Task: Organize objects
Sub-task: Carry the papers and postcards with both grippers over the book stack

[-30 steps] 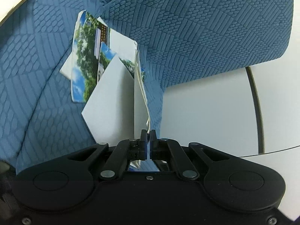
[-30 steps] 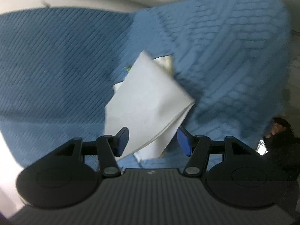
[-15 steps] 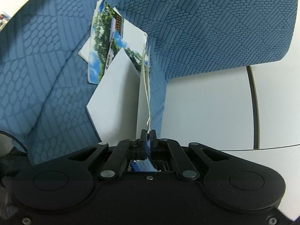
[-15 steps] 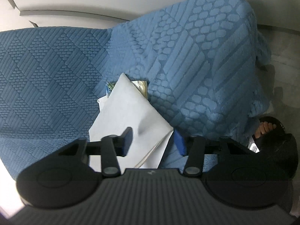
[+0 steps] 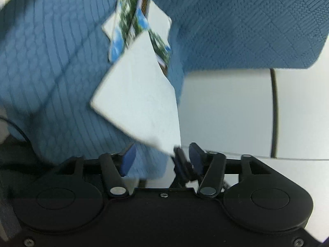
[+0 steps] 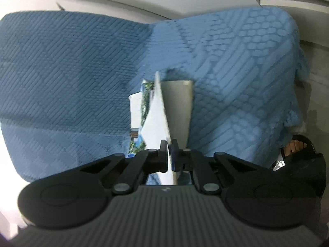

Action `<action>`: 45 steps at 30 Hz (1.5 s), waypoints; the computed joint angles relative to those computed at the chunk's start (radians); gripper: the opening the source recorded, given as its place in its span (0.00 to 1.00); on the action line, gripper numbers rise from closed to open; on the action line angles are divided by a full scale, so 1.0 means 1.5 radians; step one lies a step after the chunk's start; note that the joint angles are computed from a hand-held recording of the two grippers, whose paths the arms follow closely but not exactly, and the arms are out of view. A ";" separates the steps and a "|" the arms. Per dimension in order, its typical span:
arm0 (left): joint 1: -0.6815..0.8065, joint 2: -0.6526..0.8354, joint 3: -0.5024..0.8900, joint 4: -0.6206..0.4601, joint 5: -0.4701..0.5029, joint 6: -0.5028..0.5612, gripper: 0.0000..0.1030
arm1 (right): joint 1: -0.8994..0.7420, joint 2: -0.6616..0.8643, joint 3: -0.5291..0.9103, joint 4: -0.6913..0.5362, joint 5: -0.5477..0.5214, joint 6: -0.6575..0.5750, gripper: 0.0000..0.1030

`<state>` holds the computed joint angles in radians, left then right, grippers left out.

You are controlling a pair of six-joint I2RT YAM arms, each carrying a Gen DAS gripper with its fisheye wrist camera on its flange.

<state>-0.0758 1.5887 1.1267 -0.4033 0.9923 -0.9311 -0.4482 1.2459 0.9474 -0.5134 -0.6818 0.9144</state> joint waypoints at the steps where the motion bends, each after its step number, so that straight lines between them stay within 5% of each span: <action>1: -0.002 -0.008 -0.016 0.023 0.011 -0.018 0.56 | 0.007 -0.012 0.003 -0.007 0.005 0.000 0.05; 5: -0.003 -0.020 -0.059 0.091 0.035 -0.074 0.60 | 0.049 -0.051 0.021 -0.036 0.040 0.014 0.04; 11: 0.013 -0.041 -0.157 0.298 0.071 -0.251 0.63 | 0.097 -0.110 0.029 -0.082 0.088 0.063 0.04; 17: 0.034 -0.037 -0.168 0.293 0.052 -0.259 0.46 | 0.100 -0.153 0.040 -0.141 0.106 0.073 0.04; 22: 0.040 -0.011 -0.132 0.172 0.042 -0.165 0.21 | 0.095 -0.174 0.055 -0.176 0.108 0.063 0.04; 28: 0.032 -0.017 -0.100 0.085 0.006 -0.093 0.05 | 0.086 -0.176 0.065 -0.214 0.133 0.021 0.05; 31: 0.029 -0.028 -0.067 0.017 -0.012 -0.034 0.03 | 0.099 -0.174 0.068 -0.234 0.207 -0.041 0.05; 45: 0.047 -0.090 0.105 -0.276 -0.070 0.159 0.06 | 0.048 -0.145 0.164 -0.306 0.116 -0.088 0.05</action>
